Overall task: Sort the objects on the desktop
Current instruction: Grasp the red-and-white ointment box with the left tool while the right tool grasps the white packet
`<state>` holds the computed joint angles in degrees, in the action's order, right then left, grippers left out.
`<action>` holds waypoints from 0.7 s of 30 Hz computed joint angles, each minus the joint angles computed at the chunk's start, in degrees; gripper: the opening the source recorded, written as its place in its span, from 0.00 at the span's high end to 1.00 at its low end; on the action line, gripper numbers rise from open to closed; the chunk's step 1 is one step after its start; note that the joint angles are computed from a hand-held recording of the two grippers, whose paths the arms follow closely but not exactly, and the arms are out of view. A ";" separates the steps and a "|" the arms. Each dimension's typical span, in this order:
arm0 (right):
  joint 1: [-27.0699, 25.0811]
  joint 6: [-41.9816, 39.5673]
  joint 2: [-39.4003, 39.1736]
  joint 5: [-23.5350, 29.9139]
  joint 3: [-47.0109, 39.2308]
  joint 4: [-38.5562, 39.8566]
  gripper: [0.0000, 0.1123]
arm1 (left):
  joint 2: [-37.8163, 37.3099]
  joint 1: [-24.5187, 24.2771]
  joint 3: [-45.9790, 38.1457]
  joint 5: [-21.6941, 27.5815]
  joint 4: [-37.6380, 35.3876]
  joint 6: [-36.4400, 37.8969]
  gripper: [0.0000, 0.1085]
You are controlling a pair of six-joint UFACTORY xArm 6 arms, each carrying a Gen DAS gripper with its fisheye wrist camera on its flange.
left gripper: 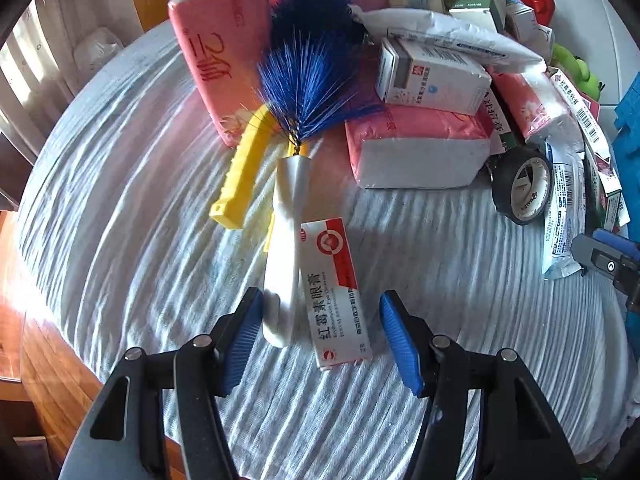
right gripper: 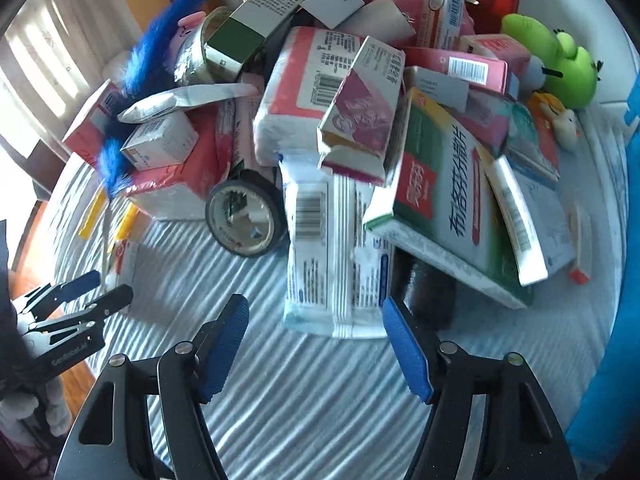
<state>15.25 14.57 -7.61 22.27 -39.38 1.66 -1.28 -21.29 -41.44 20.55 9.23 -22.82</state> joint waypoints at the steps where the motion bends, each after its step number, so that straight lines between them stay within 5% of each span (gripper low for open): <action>1: -0.22 -0.10 1.13 -0.08 -0.90 0.24 0.37 | 0.09 -0.17 -0.20 -0.48 0.60 -0.10 0.45; 4: -0.82 5.38 3.36 -0.58 -2.51 -6.30 0.37 | 0.68 -1.31 -1.58 0.38 2.06 0.62 0.45; 9: -1.60 6.16 6.83 -0.97 -4.21 -6.04 0.37 | -0.22 -1.92 -2.74 3.63 -0.37 2.35 0.45; 11: -1.49 7.46 6.77 -0.59 -4.09 -7.96 0.45 | -1.25 -2.06 -2.64 4.75 -1.30 3.70 0.58; 12: -1.32 6.73 6.19 -0.38 -3.63 -7.06 0.53 | -2.09 -2.19 -2.17 4.76 -2.64 5.07 0.61; 14: -1.02 4.23 4.60 -0.33 -2.23 -4.07 0.54 | -3.48 -2.46 -1.42 5.12 -6.32 7.87 0.68; 21: -0.36 0.88 -3.37 1.11 4.75 -0.52 0.54 | -11.03 -3.86 2.30 6.43 -12.41 12.09 0.68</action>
